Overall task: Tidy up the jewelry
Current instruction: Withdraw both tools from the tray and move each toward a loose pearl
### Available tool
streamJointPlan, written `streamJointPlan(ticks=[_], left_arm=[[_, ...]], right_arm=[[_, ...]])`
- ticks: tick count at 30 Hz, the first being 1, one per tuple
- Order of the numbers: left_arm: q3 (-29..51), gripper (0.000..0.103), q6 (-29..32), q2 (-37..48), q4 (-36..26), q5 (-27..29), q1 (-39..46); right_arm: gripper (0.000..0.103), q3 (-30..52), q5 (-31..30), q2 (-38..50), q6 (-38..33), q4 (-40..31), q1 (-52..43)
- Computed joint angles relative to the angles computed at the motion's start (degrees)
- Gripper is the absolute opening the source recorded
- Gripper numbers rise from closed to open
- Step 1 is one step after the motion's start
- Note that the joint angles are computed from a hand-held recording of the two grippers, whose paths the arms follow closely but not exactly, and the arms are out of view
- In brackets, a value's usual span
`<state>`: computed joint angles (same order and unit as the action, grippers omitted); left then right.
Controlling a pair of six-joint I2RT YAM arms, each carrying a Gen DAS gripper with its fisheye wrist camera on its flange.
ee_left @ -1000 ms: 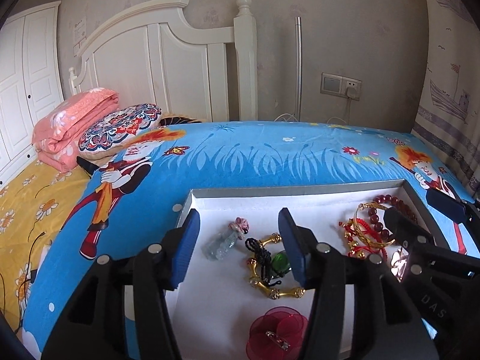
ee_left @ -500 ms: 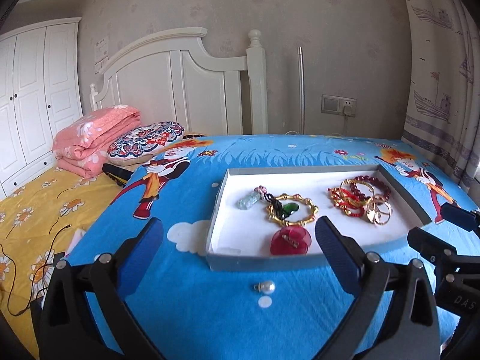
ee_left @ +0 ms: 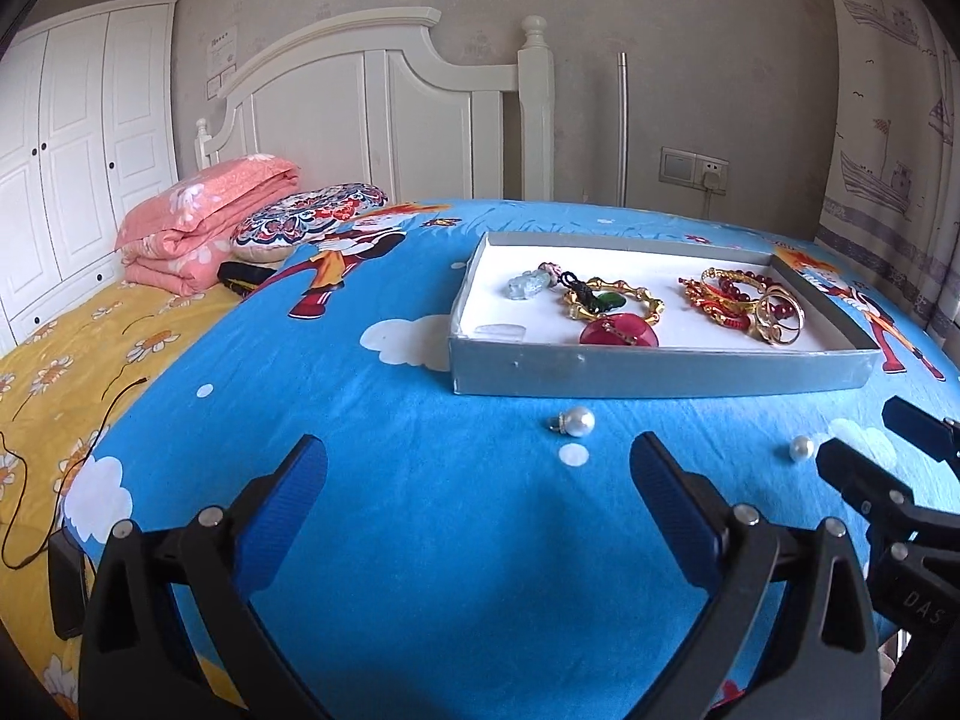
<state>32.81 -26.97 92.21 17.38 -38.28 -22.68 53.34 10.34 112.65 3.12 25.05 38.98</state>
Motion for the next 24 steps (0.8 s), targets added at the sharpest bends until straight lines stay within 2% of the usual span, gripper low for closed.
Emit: streamJointPlan(ticks=[9, 12, 14, 16, 17, 19, 22, 24], left_arm=[[0.3, 0.098, 1.0, 1.1, 0.5, 0.8, 1.0], [1.2, 0.098, 1.8, 1.6, 0.2, 1.1, 0.6], [1.8, 0.098, 2.4, 2.1, 0.3, 1.1, 0.1], [2.2, 0.098, 3.0, 2.5, 0.4, 2.0, 0.1], [2.7, 0.097, 3.1, 2.8, 0.2, 2.4, 0.1], [3.7, 0.092, 3.0, 3.2, -0.9, 4.1, 0.8], [5.6, 0.078, 2.7, 3.6, -3.6, 9.2, 3.0], [6.8, 0.073, 2.5, 3.9, -4.8, 10.7, 3.6]], right_arm=[[0.048, 3.3, 1.3, 2.5, -0.3, -2.6, 1.3], [0.045, 3.9, 2.0, 2.7, -0.4, -3.1, 1.5], [0.039, 4.1, 1.2, 2.8, -1.0, -3.2, 1.5], [0.024, 4.4, 0.6, 3.0, -1.7, -3.3, 1.7], [0.021, 4.5, 0.4, 3.0, -1.8, -3.4, 1.7], [0.016, 4.4, 0.0, 2.8, -1.8, -3.4, 1.6], [0.016, 3.7, -1.0, 2.3, -0.9, -3.2, 0.5], [0.015, 3.0, -1.6, 1.9, -0.2, -2.6, -0.4]])
